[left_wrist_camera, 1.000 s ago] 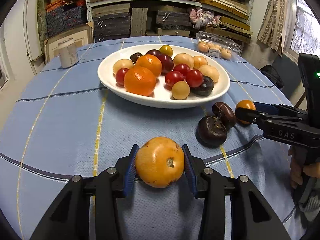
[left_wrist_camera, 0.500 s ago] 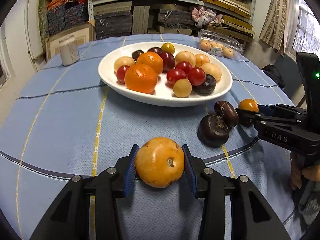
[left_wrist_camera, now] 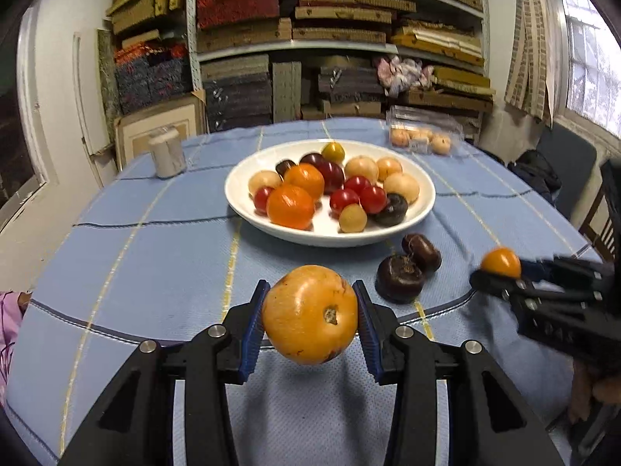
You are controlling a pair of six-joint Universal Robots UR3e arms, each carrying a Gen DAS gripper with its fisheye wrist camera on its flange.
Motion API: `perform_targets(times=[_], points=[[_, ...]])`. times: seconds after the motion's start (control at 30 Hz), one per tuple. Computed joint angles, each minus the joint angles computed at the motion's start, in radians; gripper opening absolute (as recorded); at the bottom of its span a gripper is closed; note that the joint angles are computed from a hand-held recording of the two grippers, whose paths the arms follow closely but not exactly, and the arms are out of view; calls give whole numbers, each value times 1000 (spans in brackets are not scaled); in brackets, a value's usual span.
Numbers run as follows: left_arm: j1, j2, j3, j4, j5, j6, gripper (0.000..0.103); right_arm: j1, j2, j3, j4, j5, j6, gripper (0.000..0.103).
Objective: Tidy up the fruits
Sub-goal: 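Grasp the orange round fruit with the right tool while the left tool holds its fruit, then carry both held fruits onto the white plate and open both tools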
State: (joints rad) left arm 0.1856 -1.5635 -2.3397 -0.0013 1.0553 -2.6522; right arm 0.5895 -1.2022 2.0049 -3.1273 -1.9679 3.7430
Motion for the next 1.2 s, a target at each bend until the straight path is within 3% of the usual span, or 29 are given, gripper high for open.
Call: perform_targets(times=[0.2, 0.33, 0.43, 0.67, 0.87, 0.9, 0.93, 1.03, 1.2], points=[[52, 91, 3, -69, -53, 1, 43, 61, -111, 51, -23, -56, 52, 37], [19, 33, 194, -128, -30, -57, 43, 61, -214, -41, 44, -122, -32, 37], [-42, -88, 392, -184, 20, -113, 43, 9, -215, -164, 96, -110, -120, 37], [-206, -490, 871, -322, 204, -221, 43, -204, 88, -535, 283, 101, -198, 37], [-241, -679, 1060, -355, 244, -261, 45, -284, 326, -780, 400, 189, -190, 37], [-252, -689, 1058, -318, 269, -263, 50, -293, 347, -801, 415, 200, -187, 38], [-260, -697, 1065, -305, 290, -259, 61, -301, 356, -802, 406, 207, -185, 40], [-269, -697, 1053, -260, 306, -256, 80, -304, 341, -756, 369, 201, -178, 60], [-236, -589, 909, -203, 253, -255, 82, -293, 212, -556, 234, 166, -187, 64]])
